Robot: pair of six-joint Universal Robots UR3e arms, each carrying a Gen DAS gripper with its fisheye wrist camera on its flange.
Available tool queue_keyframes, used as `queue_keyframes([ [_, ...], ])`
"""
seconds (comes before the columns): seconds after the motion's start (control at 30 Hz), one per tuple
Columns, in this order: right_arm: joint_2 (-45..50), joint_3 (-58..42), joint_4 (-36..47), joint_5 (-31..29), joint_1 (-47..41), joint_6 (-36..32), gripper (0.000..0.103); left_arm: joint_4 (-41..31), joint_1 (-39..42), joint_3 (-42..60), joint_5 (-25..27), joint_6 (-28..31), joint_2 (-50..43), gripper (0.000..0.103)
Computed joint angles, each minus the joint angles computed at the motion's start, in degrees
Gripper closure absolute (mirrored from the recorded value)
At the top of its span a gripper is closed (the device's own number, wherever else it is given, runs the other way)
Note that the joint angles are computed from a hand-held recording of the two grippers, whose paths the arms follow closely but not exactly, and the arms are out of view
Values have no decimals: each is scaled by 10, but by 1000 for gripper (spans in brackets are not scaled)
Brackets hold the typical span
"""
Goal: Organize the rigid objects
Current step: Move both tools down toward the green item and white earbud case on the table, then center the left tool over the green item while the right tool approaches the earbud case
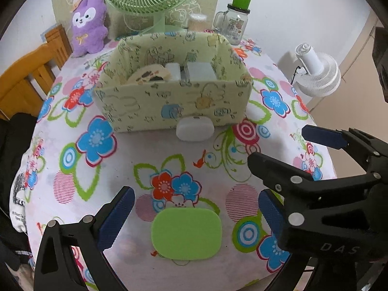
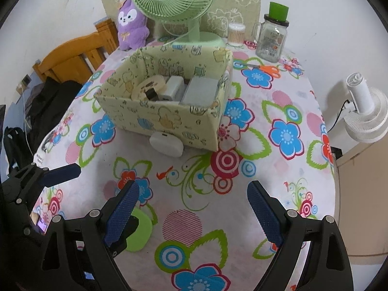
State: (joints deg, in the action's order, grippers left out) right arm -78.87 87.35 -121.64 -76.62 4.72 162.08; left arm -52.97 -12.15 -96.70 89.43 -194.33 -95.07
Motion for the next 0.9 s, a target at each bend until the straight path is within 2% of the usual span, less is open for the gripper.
queue_keyframes([
  [0.47, 7, 81, -58, -7, -5, -17, 11, 53, -7, -52, 9, -13, -39, 0],
  [0.9, 26, 116, -78, -14, -5, -33, 11, 84, -24, -94, 26, -38, -55, 0],
])
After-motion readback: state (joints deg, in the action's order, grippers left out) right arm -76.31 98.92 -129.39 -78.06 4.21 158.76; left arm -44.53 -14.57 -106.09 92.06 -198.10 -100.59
